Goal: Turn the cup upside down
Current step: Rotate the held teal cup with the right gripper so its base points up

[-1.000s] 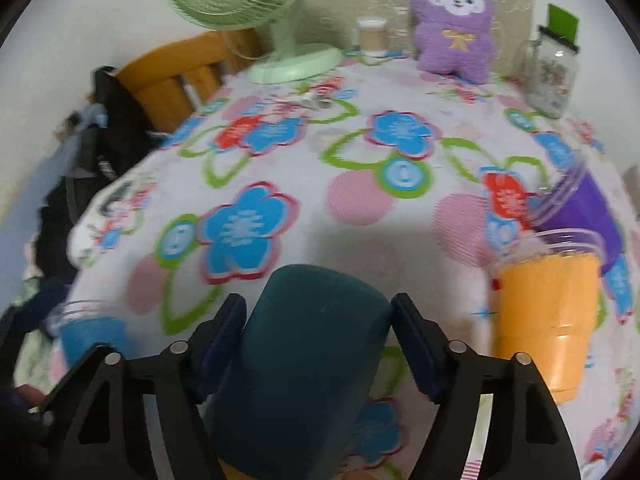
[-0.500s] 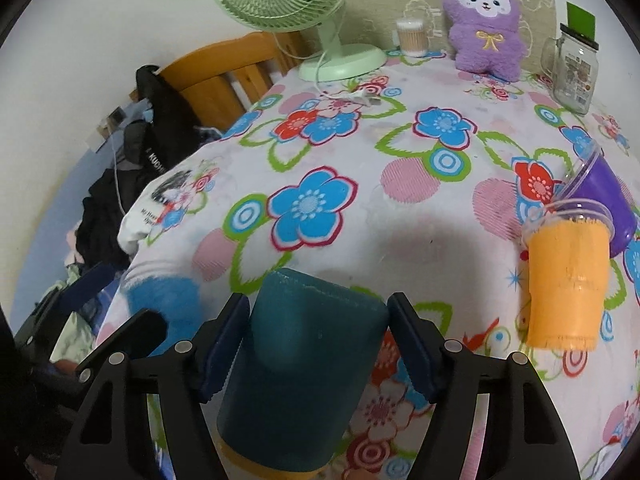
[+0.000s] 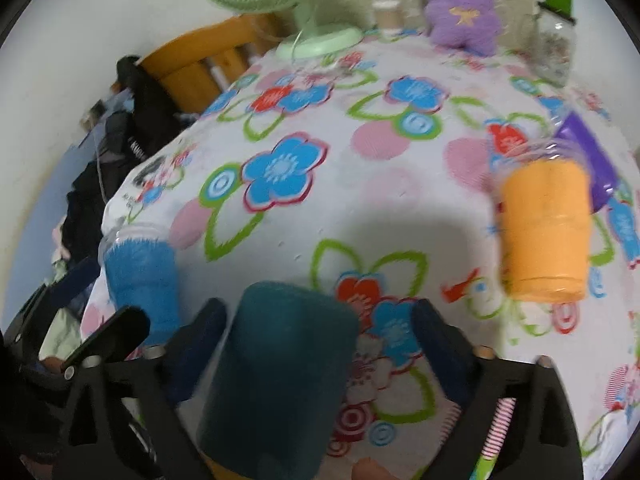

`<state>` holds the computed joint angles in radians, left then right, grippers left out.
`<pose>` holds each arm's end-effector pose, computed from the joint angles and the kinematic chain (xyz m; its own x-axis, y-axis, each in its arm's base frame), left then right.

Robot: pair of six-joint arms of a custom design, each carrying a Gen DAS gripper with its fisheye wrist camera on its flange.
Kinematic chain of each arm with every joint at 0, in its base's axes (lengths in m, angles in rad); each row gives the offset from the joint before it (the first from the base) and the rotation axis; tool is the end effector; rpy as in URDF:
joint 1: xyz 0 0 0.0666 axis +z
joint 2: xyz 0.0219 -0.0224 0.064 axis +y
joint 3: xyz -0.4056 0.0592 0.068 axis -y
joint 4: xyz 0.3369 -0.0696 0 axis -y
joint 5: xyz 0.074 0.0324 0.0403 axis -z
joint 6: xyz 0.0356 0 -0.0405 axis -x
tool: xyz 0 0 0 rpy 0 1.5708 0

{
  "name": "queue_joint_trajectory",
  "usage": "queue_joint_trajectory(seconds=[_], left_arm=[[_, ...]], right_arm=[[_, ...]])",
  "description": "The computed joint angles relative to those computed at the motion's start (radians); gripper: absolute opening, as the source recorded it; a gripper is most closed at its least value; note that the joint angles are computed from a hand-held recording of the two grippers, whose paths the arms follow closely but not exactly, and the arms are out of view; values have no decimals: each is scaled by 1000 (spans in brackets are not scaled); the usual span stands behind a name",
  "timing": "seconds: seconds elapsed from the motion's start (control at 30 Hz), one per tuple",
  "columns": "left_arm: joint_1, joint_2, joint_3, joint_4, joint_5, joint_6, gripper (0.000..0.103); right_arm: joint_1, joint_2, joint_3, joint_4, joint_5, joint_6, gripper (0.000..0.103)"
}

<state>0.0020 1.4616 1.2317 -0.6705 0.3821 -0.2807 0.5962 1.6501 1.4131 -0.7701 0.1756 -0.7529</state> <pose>0.4397 -0.0128 0.3804 -0.6892 0.2557 -0.6779 0.4379 0.8924 -0.1086 0.4236 0.2794 0.3582 -0.8356 0.2466 -0.4909 0.1312 0.9573 0.2576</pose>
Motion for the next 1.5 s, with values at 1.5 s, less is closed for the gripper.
queue_joint_trajectory(seconds=[1.5], left_arm=[[21,-78,-8,14,83,67,103]], right_arm=[[37,-122,2,-115,105,18,69]])
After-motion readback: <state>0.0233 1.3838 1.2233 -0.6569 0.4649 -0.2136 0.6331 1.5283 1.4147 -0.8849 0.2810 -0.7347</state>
